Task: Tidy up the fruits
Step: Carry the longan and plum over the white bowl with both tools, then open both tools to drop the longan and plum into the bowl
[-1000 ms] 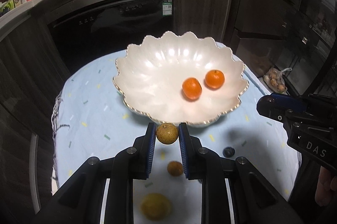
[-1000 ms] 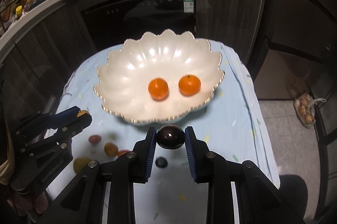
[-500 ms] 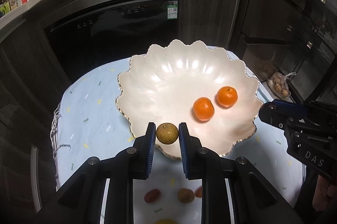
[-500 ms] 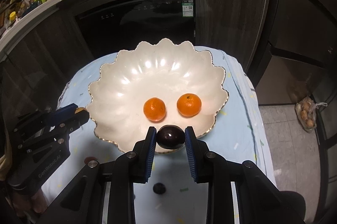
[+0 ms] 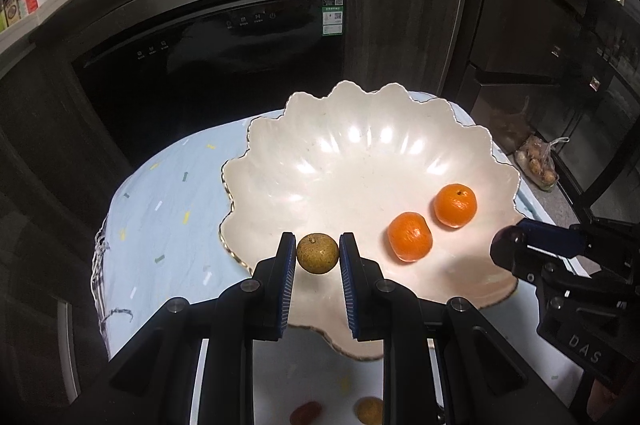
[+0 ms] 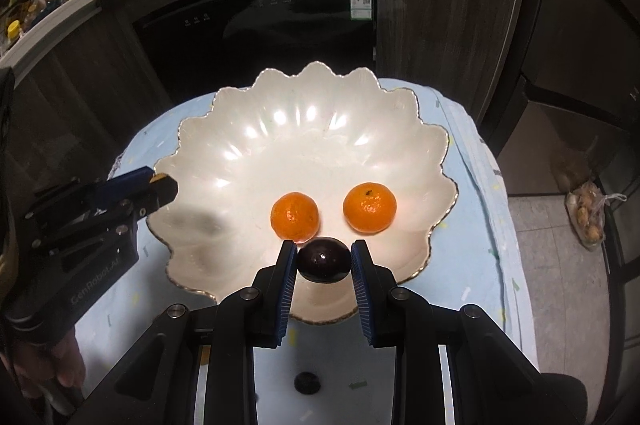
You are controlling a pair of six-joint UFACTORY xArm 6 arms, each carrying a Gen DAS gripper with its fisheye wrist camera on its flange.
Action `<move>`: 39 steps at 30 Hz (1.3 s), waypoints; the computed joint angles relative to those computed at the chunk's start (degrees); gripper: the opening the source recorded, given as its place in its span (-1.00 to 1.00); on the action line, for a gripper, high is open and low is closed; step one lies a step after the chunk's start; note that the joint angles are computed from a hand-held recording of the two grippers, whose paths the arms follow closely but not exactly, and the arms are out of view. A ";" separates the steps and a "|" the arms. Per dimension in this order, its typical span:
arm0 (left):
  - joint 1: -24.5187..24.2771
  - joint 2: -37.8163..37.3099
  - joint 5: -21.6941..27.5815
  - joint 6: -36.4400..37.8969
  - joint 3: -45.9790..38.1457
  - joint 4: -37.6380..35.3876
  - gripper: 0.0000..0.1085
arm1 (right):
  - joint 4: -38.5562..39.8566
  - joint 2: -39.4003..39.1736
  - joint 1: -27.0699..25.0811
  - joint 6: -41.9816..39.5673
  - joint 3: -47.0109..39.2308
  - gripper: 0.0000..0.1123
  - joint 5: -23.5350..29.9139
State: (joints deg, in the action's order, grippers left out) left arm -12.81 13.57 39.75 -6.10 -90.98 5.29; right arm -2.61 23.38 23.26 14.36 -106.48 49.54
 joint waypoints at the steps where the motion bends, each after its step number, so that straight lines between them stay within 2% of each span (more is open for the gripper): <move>1: 0.00 0.24 0.07 0.10 -0.19 -0.02 -0.58 | 0.16 0.38 0.00 -0.10 -0.43 -0.48 0.39; 6: 0.18 1.15 0.63 0.32 -1.02 -0.98 -0.57 | 0.83 1.97 -0.04 0.27 -2.28 -0.48 2.09; 9: 0.18 1.16 0.66 -0.07 -1.09 -0.71 -0.35 | 0.74 2.11 -0.14 0.73 -2.38 -0.47 1.97; 12: 0.14 0.89 0.45 0.16 -0.97 -0.06 -0.31 | 0.62 2.43 -0.07 0.43 -3.03 -0.45 2.34; 13: 0.20 0.84 0.53 -0.06 -1.01 0.23 -0.26 | 0.12 2.63 0.01 0.65 -3.48 -0.42 2.71; 15: 0.38 0.57 0.48 -0.85 -0.92 0.85 -0.10 | -0.72 2.22 0.06 1.42 -3.02 -0.01 2.15; 17: 0.45 0.02 0.08 -1.94 -0.47 1.89 0.18 | -2.18 1.59 0.21 2.68 -2.43 0.16 1.35; 23: 0.49 -2.05 -0.80 -4.62 1.18 4.34 0.48 | -3.73 0.36 0.25 3.69 -1.76 0.20 0.92; 31: 0.58 -5.01 -1.13 -6.05 3.41 5.10 0.57 | -5.73 -2.36 0.58 5.13 0.76 0.20 -0.23; 39: 0.45 -8.57 -1.71 -7.26 6.80 5.70 0.58 | -6.89 -5.19 1.12 6.00 3.61 0.20 -1.71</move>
State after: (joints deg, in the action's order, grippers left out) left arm -12.36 5.00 38.04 -13.36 -84.18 10.99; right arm -9.50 18.19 24.38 20.35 -102.87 47.83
